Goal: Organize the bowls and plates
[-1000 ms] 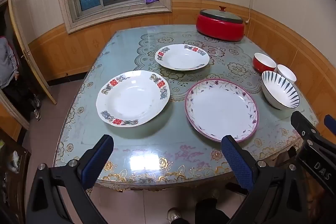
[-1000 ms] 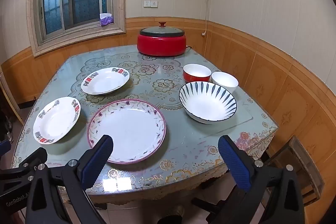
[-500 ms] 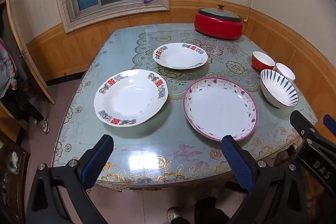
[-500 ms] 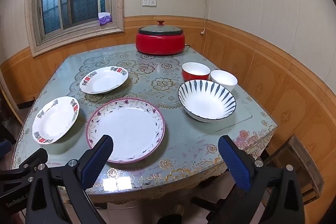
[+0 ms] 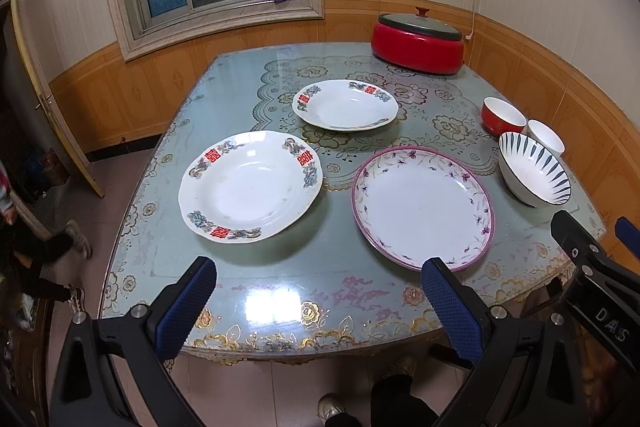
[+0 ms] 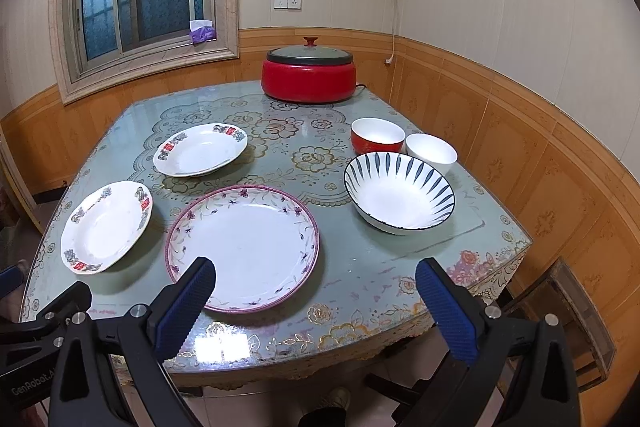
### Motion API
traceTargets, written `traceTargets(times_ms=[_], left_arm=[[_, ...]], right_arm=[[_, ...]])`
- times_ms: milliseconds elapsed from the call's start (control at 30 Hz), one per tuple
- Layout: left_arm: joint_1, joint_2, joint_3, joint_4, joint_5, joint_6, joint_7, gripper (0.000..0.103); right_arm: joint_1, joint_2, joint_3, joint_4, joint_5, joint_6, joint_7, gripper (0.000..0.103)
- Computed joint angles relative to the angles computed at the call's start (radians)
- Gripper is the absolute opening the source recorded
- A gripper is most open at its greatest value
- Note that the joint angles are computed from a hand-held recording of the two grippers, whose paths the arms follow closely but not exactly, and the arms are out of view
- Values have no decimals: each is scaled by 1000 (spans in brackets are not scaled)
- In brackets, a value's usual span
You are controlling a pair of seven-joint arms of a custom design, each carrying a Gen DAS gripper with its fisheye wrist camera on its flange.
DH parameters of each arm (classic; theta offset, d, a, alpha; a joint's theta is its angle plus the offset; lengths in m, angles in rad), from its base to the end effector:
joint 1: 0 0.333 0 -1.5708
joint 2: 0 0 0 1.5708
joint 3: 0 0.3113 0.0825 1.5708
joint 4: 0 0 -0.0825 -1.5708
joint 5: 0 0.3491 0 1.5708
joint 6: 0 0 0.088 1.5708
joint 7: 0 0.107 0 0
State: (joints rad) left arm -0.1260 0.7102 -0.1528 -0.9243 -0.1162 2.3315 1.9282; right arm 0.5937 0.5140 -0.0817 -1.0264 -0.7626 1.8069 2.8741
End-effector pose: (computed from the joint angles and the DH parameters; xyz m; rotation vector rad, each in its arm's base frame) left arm 0.7368 -0.1615 0.5534 -1.3250 2.2689 -0.8493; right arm 0.6155 0.3004 0.6027 -1.1025 2.3461 -1.0496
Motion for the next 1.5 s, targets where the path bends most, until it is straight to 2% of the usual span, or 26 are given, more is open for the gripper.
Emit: traceTargets(times_ms=[367, 1500], left_arm=[[-2, 46, -4, 79, -1, -39, 3, 103], [-6, 85, -8, 149, 0, -86, 15, 103]], right_arm=[[-2, 23, -6, 38, 9, -10, -23, 102], [-2, 36, -14, 58, 30, -26, -21, 102]])
